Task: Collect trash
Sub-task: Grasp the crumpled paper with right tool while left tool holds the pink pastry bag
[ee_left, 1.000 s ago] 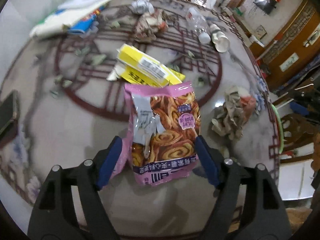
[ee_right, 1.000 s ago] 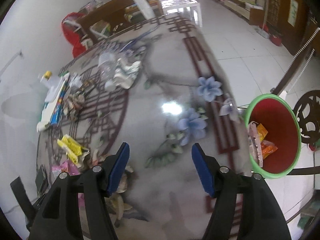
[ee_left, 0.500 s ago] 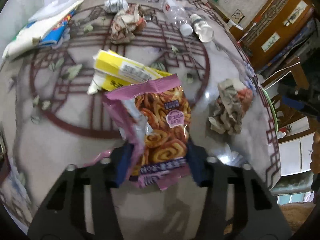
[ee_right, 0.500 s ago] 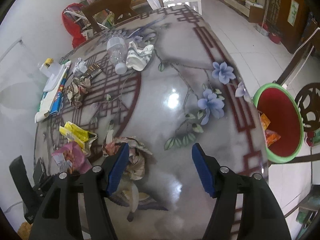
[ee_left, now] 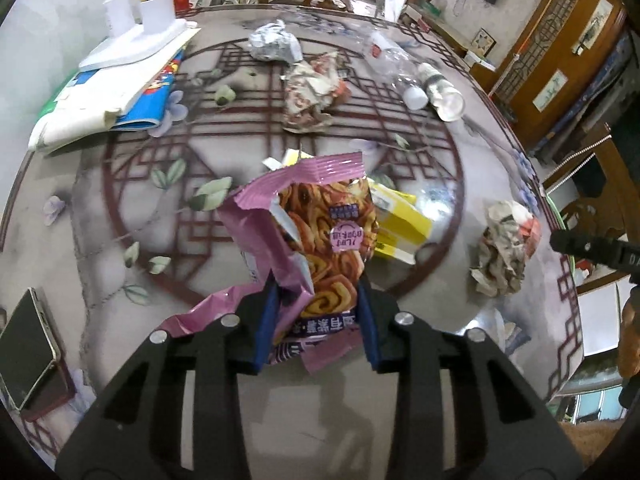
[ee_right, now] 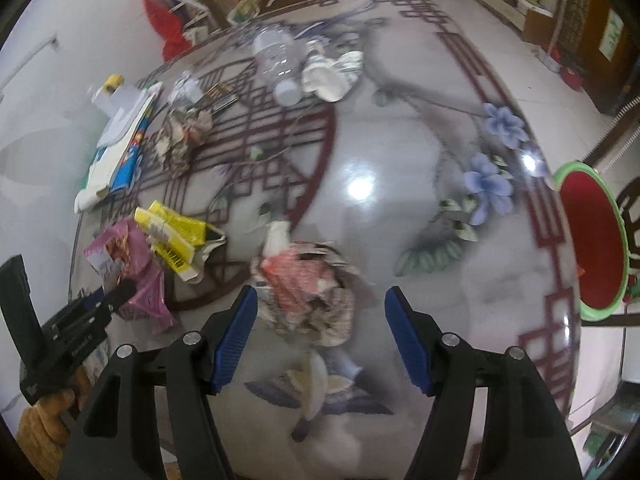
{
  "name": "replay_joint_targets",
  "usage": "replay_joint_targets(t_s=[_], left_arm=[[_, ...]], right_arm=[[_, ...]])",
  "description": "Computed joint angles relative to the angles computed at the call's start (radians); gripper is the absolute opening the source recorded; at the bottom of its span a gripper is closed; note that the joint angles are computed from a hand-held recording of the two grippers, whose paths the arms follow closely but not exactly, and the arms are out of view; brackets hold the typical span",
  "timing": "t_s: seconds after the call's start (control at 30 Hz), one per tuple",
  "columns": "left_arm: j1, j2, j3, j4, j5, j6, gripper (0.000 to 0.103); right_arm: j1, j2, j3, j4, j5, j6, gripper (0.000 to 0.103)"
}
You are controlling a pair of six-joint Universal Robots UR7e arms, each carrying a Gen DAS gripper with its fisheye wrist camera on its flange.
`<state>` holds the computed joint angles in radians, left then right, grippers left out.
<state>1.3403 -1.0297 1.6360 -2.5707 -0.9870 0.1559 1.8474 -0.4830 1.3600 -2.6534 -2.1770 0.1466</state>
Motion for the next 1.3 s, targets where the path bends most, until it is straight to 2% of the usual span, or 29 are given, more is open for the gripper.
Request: replay_joint_targets(t_s=[0.27, 0.33, 0.37, 0.63, 0.73, 0.8, 0.83, 0.9, 1.3], left_arm=[[0.016, -0.007, -0.015, 0.019, -0.023, -0.005, 0.036], [0.019, -0.005, -0.02, 0.022, -0.028, -0.011, 0.036], [0.021, -0.005, -0.023, 0.025, -0.032, -0.014, 0.036], [0.033, 0.017, -0.052, 0.046, -0.043, -0.03, 0.041], [0.039, 0.03, -0.07, 0.049, -0.057, -0.041, 0.042], [0.041, 0.036, -0.08, 0.049, -0.063, -0.047, 0.042], [0.04, 0.037, -0.082, 0.046, -0.063, -0.047, 0.042], [0.038, 0.039, -0.084, 0.039, -0.06, -0.046, 0.041], [0.013, 0.035, -0.07, -0.029, -0.038, -0.02, 0.04]], right_arm=[[0.012, 0.088, -0.119, 0.087, -0.002, -0.039, 0.065], [0.015, 0.105, -0.138, 0.097, -0.018, -0.049, 0.066], [0.016, 0.114, -0.148, 0.098, -0.028, -0.055, 0.07], [0.012, 0.138, -0.177, 0.11, -0.099, -0.064, 0.071], [0.007, 0.14, -0.183, 0.122, -0.127, -0.046, 0.061], [0.007, 0.141, -0.186, 0.118, -0.15, -0.044, 0.043], [0.005, 0.136, -0.182, 0.111, -0.142, -0.042, 0.039], [-0.002, 0.116, -0.156, 0.067, -0.09, -0.03, 0.037], [0.008, 0.064, -0.057, -0.04, -0.04, -0.002, 0.037]])
